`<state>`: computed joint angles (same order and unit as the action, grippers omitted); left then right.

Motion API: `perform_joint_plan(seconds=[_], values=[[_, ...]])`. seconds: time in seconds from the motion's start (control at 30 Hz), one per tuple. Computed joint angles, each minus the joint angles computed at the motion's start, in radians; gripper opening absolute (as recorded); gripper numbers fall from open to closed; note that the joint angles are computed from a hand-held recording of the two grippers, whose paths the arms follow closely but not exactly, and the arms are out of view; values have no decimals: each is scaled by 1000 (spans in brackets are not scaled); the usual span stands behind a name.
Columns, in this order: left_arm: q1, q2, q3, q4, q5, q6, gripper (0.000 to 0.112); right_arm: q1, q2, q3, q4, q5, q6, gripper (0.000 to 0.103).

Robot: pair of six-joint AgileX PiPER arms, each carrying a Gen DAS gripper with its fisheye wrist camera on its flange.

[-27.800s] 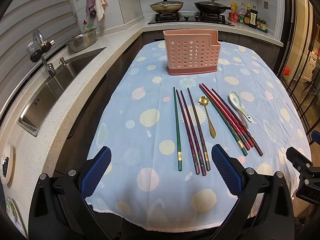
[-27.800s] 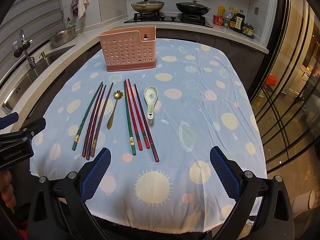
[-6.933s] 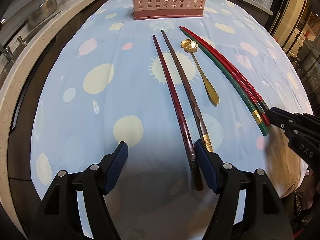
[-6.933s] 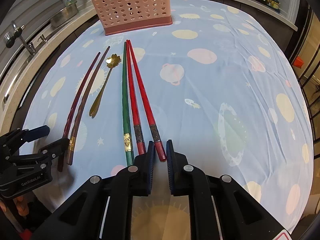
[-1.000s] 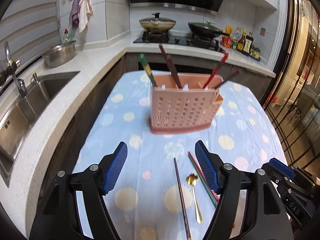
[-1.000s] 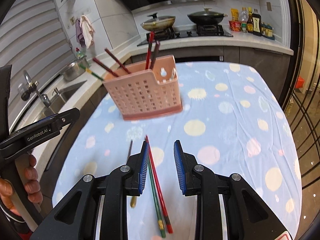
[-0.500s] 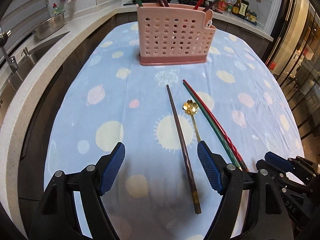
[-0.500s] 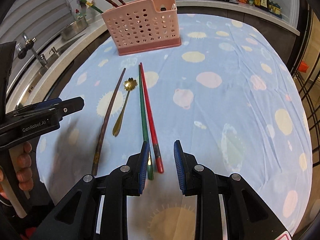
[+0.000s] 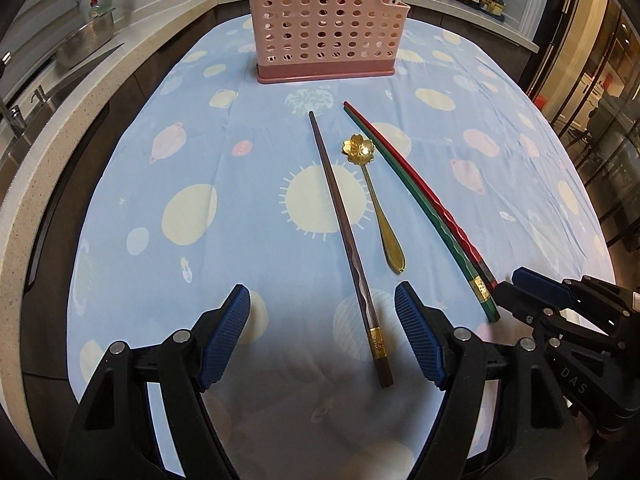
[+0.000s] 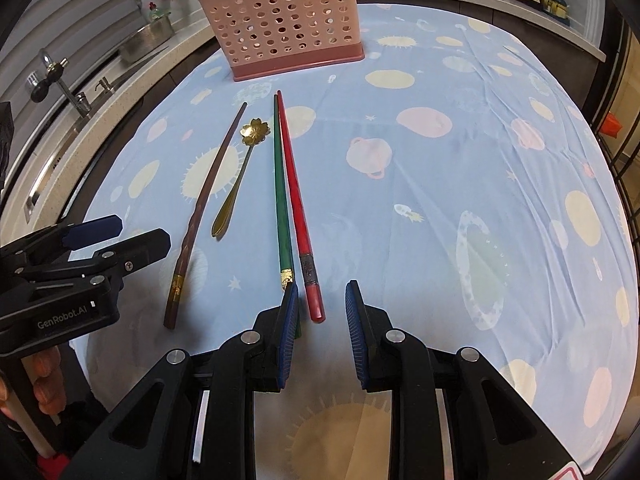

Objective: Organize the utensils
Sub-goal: 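Withdraw both open tools and lower them toward the remaining utensils, then grasp the brown chopstick with the left tool while the right tool grasps the red chopstick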

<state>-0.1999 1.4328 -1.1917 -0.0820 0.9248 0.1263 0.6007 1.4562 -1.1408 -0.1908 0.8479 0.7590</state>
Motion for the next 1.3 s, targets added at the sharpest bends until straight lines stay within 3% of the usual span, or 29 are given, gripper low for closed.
perform_joint_plan(seconds=[0.5, 1.1, 1.3], values=[[2, -11, 48, -22, 14, 37, 70, -7, 30, -1, -6, -19, -9, 19], [-1, -7, 78, -27, 6, 62, 51, 26, 41, -6, -61, -16, 20, 15], [0, -9, 77, -32, 5, 71, 36, 25, 37, 3, -59, -27, 17, 9]])
